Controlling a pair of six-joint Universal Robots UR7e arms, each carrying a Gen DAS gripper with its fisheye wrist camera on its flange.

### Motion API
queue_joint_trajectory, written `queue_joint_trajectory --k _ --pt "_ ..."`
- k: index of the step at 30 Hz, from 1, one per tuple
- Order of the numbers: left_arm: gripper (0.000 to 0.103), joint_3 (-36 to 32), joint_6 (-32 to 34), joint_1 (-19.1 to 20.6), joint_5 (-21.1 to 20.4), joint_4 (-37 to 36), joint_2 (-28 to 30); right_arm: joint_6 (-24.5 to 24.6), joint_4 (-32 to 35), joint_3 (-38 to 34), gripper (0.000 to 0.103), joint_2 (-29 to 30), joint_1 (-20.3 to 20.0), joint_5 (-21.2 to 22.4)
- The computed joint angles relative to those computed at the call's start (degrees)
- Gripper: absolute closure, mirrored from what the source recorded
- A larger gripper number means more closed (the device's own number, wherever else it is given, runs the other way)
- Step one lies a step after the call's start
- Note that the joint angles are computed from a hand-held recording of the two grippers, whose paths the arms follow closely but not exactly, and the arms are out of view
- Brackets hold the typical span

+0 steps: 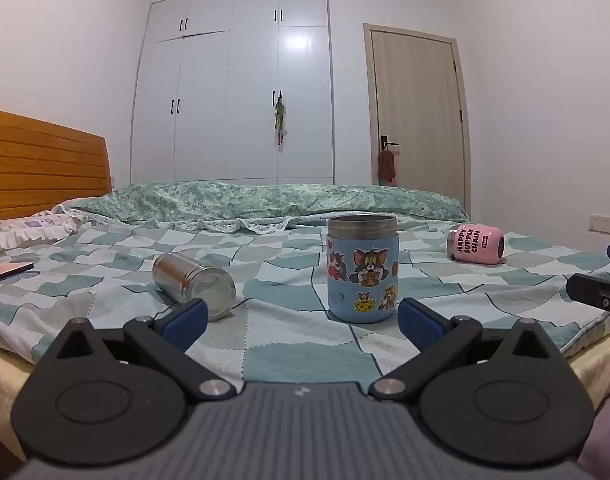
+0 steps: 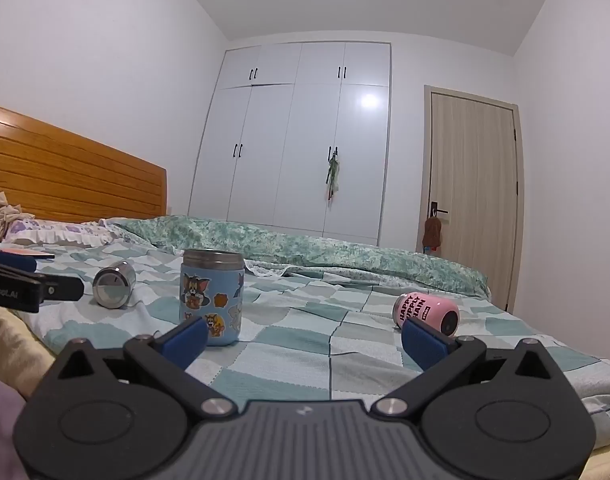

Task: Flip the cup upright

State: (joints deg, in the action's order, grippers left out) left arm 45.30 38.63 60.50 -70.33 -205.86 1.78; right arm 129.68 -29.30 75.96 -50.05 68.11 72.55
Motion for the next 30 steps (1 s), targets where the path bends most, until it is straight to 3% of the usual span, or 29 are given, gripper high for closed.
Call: queue_joint_trajectory --k 30 --pt "0.0 1.67 0.51 0.41 -1.07 -1.09 -0.88 -0.12 0.0 0.01 0.0 -0.01 0.03 0.04"
